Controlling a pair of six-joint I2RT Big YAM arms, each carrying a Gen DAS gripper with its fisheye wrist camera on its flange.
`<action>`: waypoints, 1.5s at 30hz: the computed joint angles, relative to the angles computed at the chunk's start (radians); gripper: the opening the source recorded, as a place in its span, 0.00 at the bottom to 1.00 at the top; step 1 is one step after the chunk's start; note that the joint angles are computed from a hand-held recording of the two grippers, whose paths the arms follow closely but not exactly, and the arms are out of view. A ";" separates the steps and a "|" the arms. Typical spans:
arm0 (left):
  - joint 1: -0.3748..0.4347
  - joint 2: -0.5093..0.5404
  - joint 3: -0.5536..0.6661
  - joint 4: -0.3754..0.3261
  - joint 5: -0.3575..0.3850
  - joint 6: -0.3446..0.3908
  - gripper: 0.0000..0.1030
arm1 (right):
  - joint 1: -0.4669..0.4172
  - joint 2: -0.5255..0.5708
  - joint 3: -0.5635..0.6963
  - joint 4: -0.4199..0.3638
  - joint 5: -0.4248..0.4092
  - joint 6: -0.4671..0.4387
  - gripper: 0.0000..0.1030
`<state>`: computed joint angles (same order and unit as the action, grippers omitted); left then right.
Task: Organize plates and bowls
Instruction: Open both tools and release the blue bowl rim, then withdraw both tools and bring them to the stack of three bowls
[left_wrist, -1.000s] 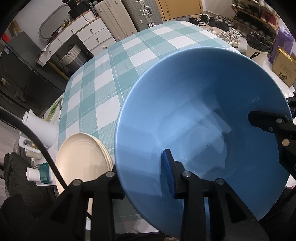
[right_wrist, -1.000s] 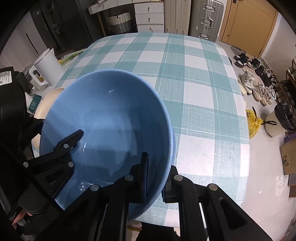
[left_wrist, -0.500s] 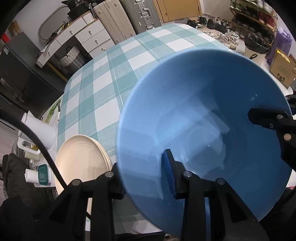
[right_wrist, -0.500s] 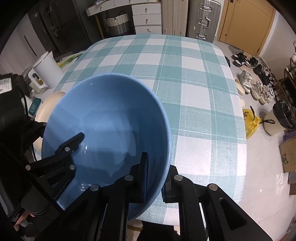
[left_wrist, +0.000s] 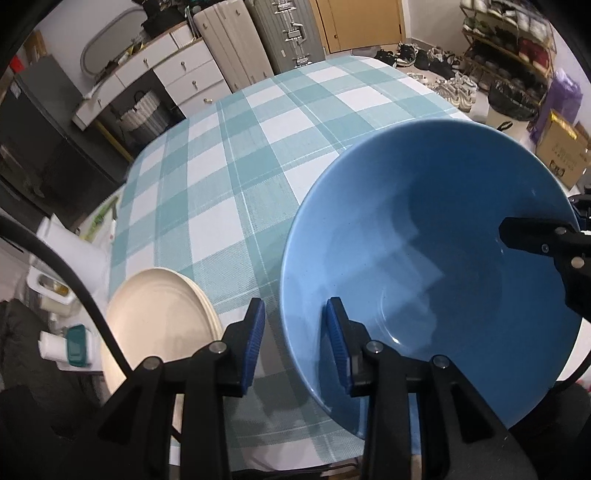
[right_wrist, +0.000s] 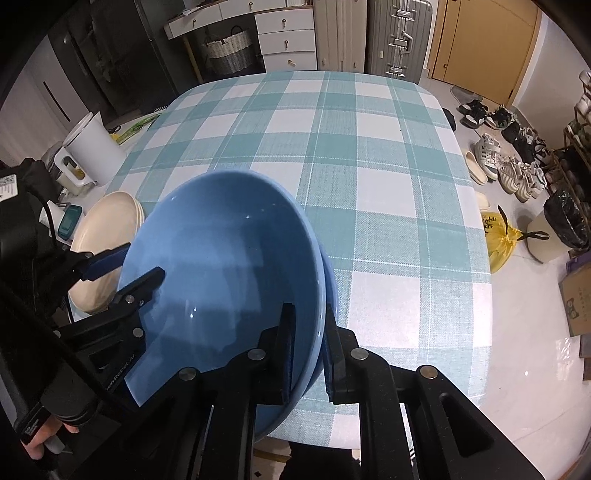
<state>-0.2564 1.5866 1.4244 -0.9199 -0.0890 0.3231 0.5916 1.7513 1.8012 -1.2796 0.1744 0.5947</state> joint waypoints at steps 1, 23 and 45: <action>0.002 0.002 0.002 -0.006 0.010 -0.004 0.35 | 0.000 -0.002 0.001 -0.003 0.006 0.000 0.12; 0.041 -0.029 -0.038 0.050 0.119 -0.044 0.46 | 0.019 -0.151 -0.186 0.291 0.134 0.027 0.39; 0.139 -0.252 -0.287 0.415 0.239 -0.198 0.52 | 0.164 -0.323 -0.522 0.877 0.341 -0.149 0.89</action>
<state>-0.1178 1.3348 1.1376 -0.5054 0.1496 0.1253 0.7554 1.4278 1.2791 -0.4023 0.5151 0.4454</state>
